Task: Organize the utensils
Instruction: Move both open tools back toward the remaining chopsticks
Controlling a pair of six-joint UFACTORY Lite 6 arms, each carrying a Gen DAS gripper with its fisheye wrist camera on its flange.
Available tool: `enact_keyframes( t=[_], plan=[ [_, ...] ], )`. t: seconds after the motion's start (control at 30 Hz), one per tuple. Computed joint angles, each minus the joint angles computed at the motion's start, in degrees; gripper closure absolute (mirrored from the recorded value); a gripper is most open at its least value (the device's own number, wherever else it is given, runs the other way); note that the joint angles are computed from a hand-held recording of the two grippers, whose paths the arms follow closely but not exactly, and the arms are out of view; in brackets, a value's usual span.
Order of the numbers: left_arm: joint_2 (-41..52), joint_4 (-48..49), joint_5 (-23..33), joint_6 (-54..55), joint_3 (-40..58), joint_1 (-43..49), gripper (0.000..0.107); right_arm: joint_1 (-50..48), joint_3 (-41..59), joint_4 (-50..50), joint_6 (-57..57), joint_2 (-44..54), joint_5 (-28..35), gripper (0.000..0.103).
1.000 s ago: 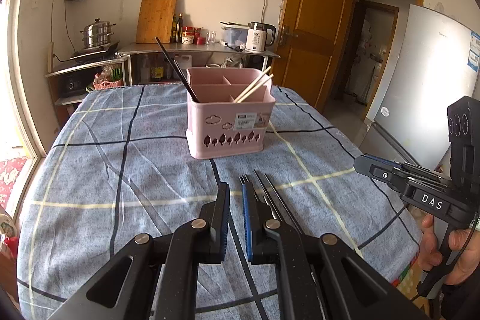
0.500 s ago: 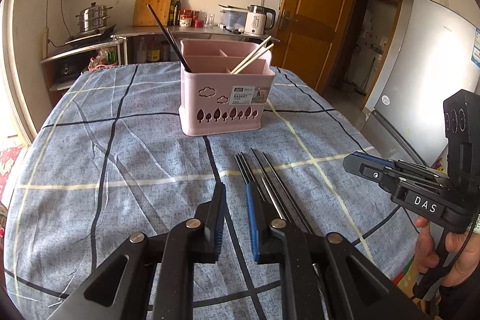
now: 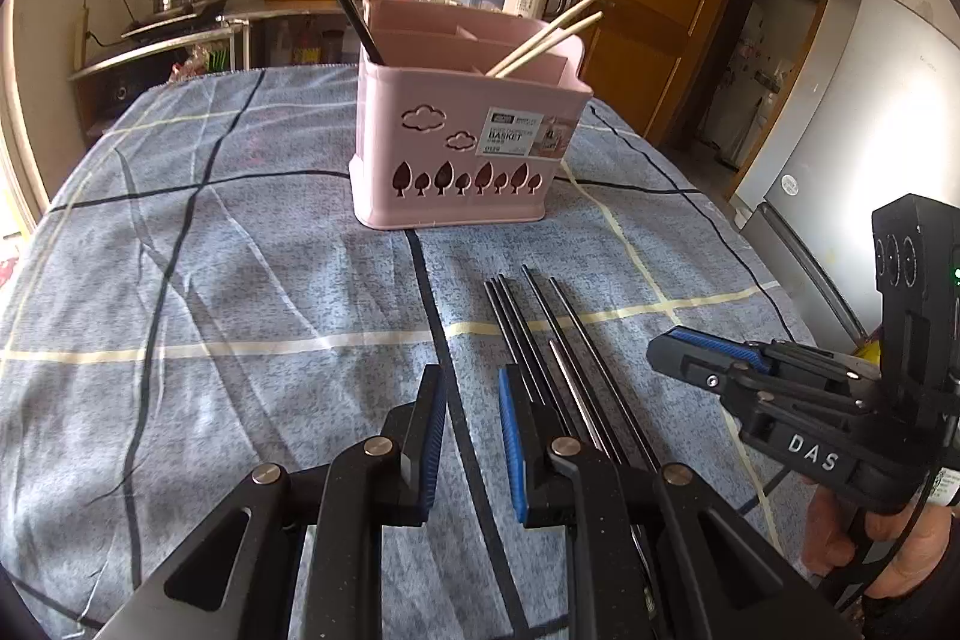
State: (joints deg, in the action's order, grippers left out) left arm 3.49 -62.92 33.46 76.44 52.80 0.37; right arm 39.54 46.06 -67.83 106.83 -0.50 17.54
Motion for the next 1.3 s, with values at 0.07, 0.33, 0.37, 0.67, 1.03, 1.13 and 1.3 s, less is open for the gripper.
enact_keyframes(
  t=[0.07,0.33,0.37,0.67,1.03,1.13,1.3],
  plan=[
    [2.27,0.14,-0.79,-0.73,1.57,-1.1,0.09,-1.2,1.39,0.21,-0.8,2.46,-1.34,0.089],
    [9.92,1.2,-2.29,-3.9,7.97,-3.93,0.09,-4.18,6.9,8.31,-10.65,10.69,-4.24,0.089],
    [10.79,1.5,-2.54,-4.57,8.75,-4.35,0.09,-4.33,7.12,8.3,-10.69,11.11,-4.52,0.089],
    [17.47,4.34,-5.4,-10.44,14.8,-8.39,0.089,-4.86,6.72,5.55,-8.78,11.06,-5.2,0.089],
    [18.41,4.87,-9.94,-12.25,14.69,-11.44,0.081,-5.61,5.14,1.23,-4.49,10.0,-6.82,0.089],
    [17.99,3.65,-11.43,-11.26,13.89,-12.1,0.079,-5.79,4.4,-0.93,-2.17,9.5,-7.2,0.089],
    [16.85,1.58,-14.8,-9.83,11.89,-13.52,0.078,-6.01,2.93,-3.81,1.01,8.3,-7.43,0.089]
  ],
)
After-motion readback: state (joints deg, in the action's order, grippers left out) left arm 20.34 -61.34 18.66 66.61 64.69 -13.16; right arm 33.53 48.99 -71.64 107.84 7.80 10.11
